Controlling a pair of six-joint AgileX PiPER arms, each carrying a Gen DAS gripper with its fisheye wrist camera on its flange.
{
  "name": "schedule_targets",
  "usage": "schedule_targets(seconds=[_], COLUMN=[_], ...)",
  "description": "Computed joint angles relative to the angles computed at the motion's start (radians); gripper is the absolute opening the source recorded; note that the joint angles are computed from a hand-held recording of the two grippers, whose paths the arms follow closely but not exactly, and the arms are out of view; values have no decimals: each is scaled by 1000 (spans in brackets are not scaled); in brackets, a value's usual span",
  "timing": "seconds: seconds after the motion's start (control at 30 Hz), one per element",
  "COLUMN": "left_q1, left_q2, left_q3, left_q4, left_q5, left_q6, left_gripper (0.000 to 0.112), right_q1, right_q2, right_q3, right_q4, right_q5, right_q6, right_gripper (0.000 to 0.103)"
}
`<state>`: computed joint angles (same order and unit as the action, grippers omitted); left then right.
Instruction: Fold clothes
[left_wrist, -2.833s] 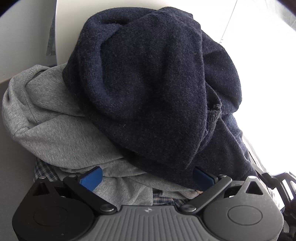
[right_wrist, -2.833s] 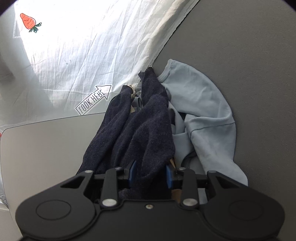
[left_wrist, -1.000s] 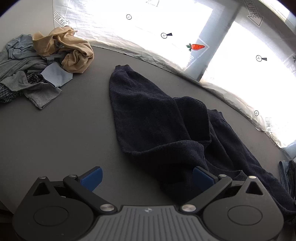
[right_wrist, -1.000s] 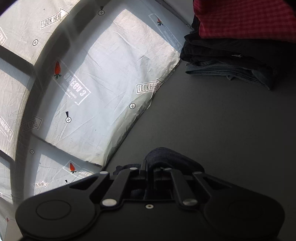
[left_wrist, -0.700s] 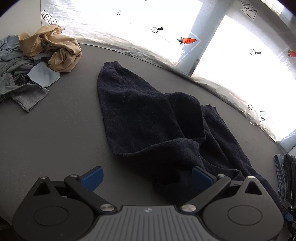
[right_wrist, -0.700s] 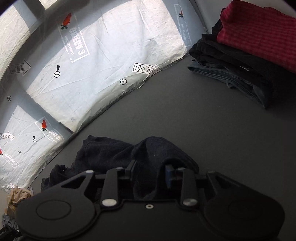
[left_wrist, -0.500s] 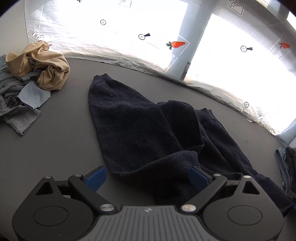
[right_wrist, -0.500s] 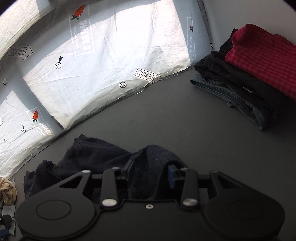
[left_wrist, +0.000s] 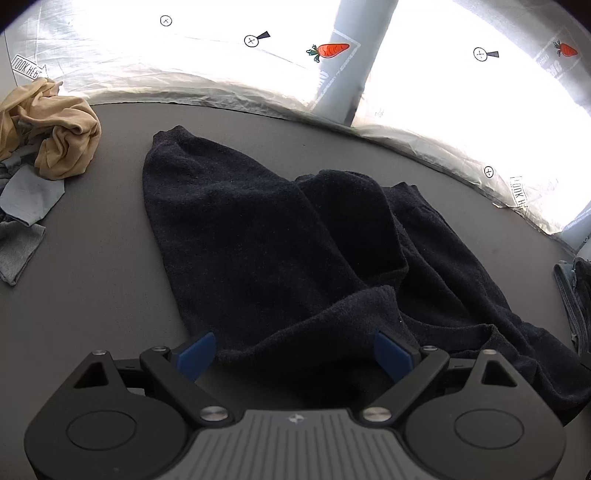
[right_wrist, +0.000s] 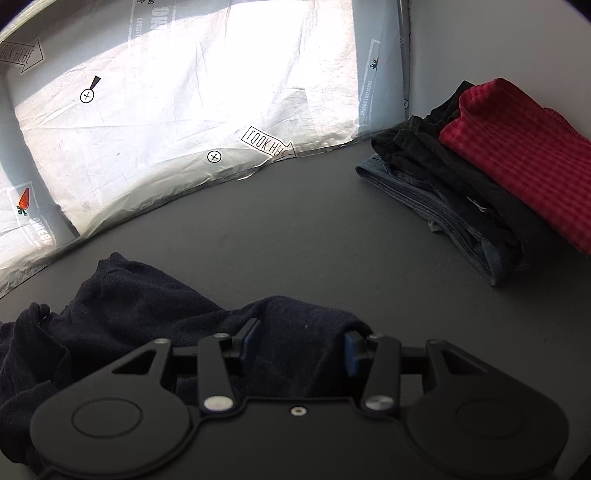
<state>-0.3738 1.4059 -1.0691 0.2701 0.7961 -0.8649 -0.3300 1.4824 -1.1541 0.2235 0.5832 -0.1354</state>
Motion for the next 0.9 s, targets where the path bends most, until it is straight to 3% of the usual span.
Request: schedule_targets(seconds=[0.17,0.33,0.43,0.5,0.63,0.9], left_q1=[-7,-22,-40,-53,-66,-51], left_q2=[32,46,69,95,157,234], left_q3=[-15,-22,-42,-64,-112,-178], left_q4=[-6,0,-2,-8,-29,-73], left_q5=[24,37,39,45,56,76], left_q6=[-43,-87,-89,-77,-48,6], left_gripper=[93,93,93,94,94,94], right_q1=[-53,-69,-138,-161,-191,-153], right_q2=[63,119,157,166,158,198], right_q3=[-127,-254,-336,-367,-377,-379], right_q4=[85,81,177,186,174,147], right_q5=[109,263,386,425,417,344], right_q6=[-87,-159,-236,-274,-288,-275], right_gripper=[46,46,46,46,54,55])
